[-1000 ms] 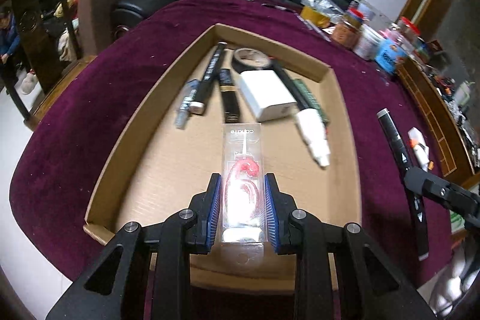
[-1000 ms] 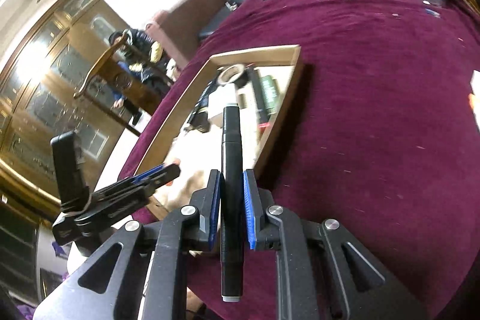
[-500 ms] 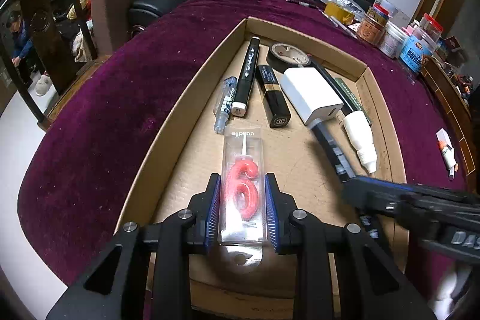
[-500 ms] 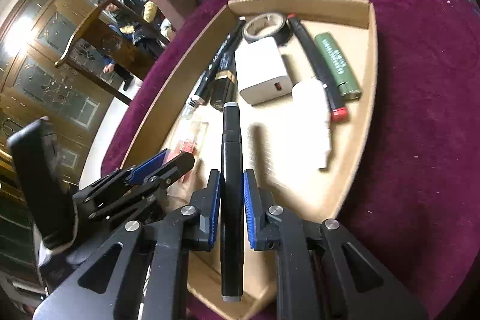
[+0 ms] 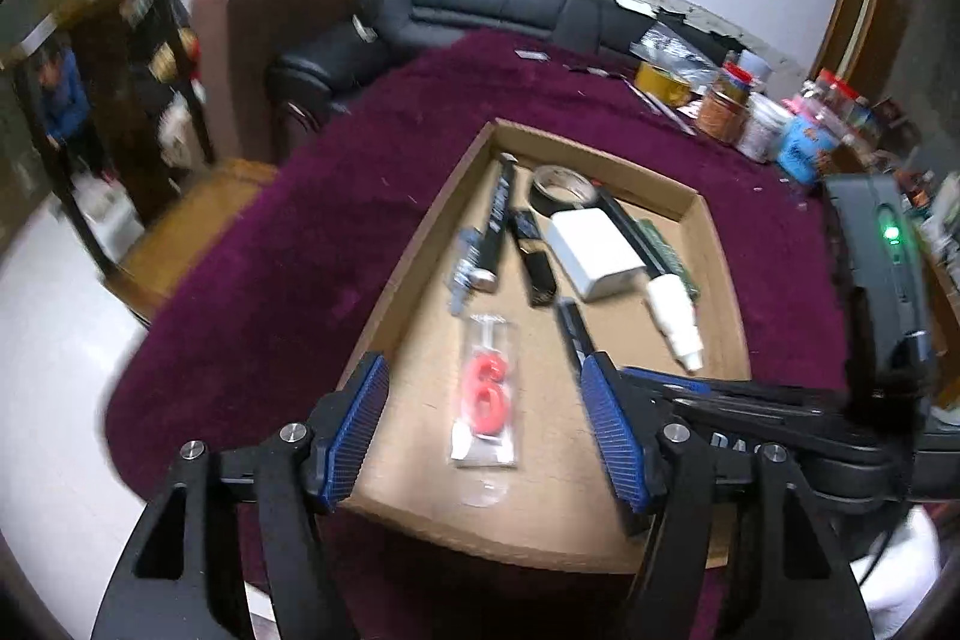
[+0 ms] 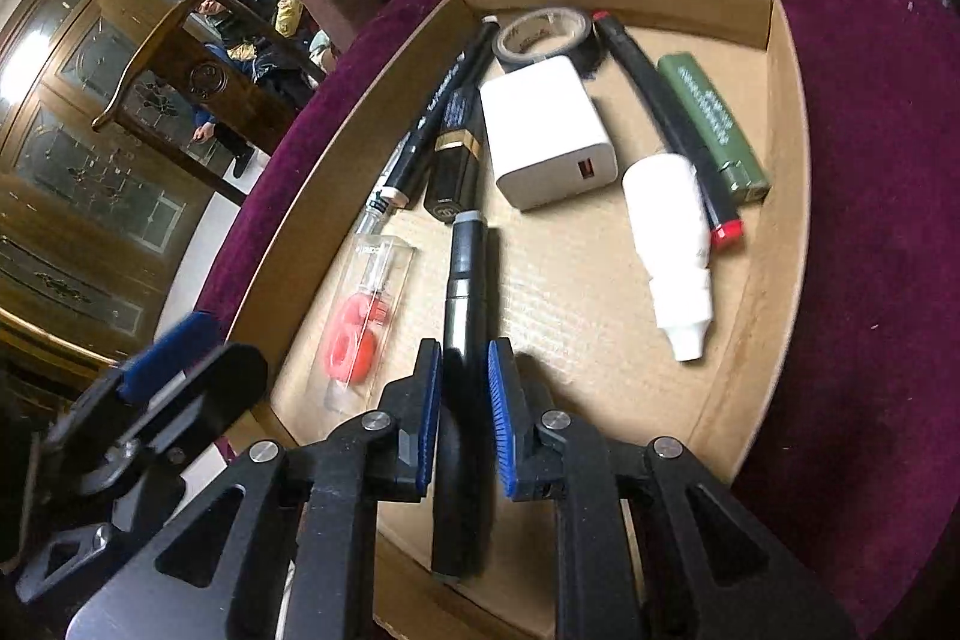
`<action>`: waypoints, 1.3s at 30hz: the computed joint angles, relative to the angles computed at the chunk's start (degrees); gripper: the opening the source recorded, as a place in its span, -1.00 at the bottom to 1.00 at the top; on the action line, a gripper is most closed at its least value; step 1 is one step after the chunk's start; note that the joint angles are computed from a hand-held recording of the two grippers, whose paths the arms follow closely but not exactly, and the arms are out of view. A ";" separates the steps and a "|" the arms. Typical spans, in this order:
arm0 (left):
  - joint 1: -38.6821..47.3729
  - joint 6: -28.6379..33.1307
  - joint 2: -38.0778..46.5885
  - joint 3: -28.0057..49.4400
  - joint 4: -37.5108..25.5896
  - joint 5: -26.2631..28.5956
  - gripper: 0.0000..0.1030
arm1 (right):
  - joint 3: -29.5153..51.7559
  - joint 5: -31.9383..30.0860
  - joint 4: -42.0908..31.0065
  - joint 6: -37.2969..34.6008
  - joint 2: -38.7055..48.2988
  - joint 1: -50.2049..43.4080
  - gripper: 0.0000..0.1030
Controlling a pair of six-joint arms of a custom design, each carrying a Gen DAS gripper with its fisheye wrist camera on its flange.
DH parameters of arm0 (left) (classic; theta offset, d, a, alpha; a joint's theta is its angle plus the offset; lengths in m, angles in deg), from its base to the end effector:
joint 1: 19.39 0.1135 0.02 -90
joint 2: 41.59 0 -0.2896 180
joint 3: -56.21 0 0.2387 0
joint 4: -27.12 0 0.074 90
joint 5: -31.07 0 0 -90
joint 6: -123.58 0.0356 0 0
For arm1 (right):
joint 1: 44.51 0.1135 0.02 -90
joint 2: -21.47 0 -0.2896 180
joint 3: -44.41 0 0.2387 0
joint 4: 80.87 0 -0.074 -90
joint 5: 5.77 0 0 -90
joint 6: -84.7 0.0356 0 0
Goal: Organize rigid objects
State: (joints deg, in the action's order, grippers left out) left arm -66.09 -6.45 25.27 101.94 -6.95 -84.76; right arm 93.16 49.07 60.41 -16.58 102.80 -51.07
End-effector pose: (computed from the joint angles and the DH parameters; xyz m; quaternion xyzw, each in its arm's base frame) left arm 0.1412 -0.1272 0.2067 -0.0126 0.9324 -0.0451 0.3583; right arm 0.2115 -0.0037 0.1736 -0.0878 0.9378 0.2704 0.1992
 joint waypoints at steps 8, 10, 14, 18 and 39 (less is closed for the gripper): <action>-9.62 -5.26 5.22 6.17 -8.51 -14.65 0.29 | -2.66 -4.20 -3.68 -5.39 -9.59 -8.83 -0.56; -10.52 -6.01 6.43 7.53 -9.75 -15.09 0.30 | -3.06 -5.63 -4.22 -6.58 -11.07 -11.74 -0.31; -12.38 -8.41 7.82 9.62 -12.75 -15.99 0.30 | -3.53 -8.27 -6.01 -10.25 -11.90 -17.50 -0.22; -14.49 -11.52 9.43 11.30 -15.52 -16.87 0.31 | -3.65 -10.04 -7.76 -14.19 -10.43 -22.02 -0.22; -19.10 -15.57 15.25 15.88 -19.48 -17.27 0.31 | -3.50 -12.12 -12.18 -23.89 -6.56 -32.28 -0.22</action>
